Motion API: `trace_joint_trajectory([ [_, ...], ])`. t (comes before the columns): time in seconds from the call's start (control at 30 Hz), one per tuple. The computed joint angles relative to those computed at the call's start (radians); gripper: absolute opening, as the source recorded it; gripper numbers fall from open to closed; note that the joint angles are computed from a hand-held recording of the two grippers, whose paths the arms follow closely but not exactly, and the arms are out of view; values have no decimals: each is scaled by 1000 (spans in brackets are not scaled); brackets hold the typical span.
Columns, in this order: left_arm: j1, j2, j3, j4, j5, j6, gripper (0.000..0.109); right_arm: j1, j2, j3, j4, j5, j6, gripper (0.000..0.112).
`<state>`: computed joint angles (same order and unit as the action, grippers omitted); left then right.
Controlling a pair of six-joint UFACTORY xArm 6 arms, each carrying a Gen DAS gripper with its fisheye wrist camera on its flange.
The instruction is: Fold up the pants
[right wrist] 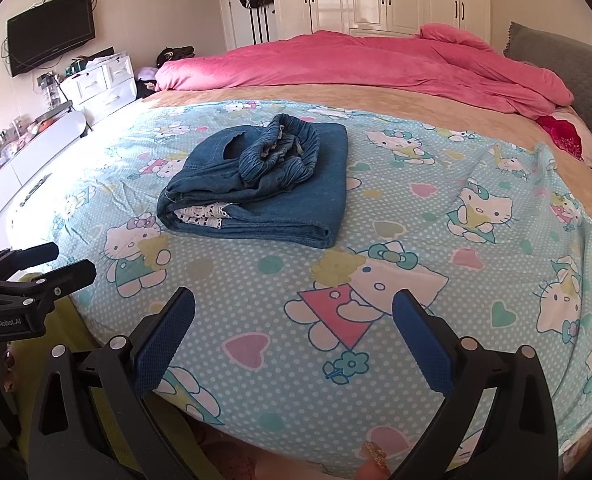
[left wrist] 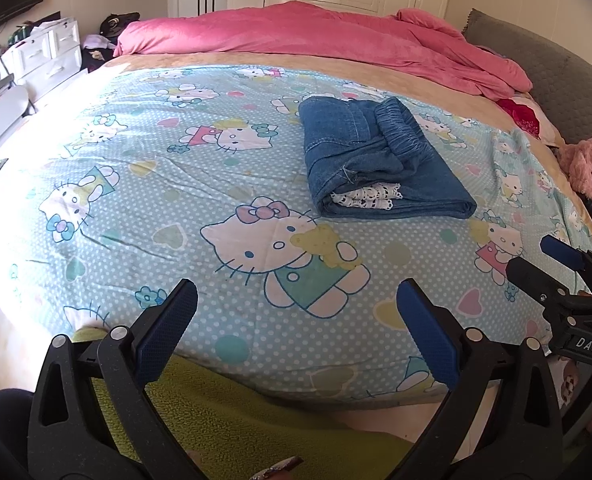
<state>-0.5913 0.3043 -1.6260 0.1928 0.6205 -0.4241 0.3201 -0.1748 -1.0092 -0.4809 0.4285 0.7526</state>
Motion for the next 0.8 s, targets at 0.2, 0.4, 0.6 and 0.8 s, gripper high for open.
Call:
trace_joint_trajectory([
  [0.2, 0, 4, -7, 14, 9, -2, 94, 0, 1, -2, 3, 3, -4, 99],
  [0.4, 4, 10, -23, 42, 28, -23, 94, -4, 3, -2, -11, 7, 6, 99],
  [0.6, 16, 19, -38, 60, 40, -59, 94, -21, 6, 3, -5, 13, -1, 99],
  [0.8, 53, 45, -78, 52, 55, -69, 94, -89, -5, 8, -41, 13, 39, 99],
])
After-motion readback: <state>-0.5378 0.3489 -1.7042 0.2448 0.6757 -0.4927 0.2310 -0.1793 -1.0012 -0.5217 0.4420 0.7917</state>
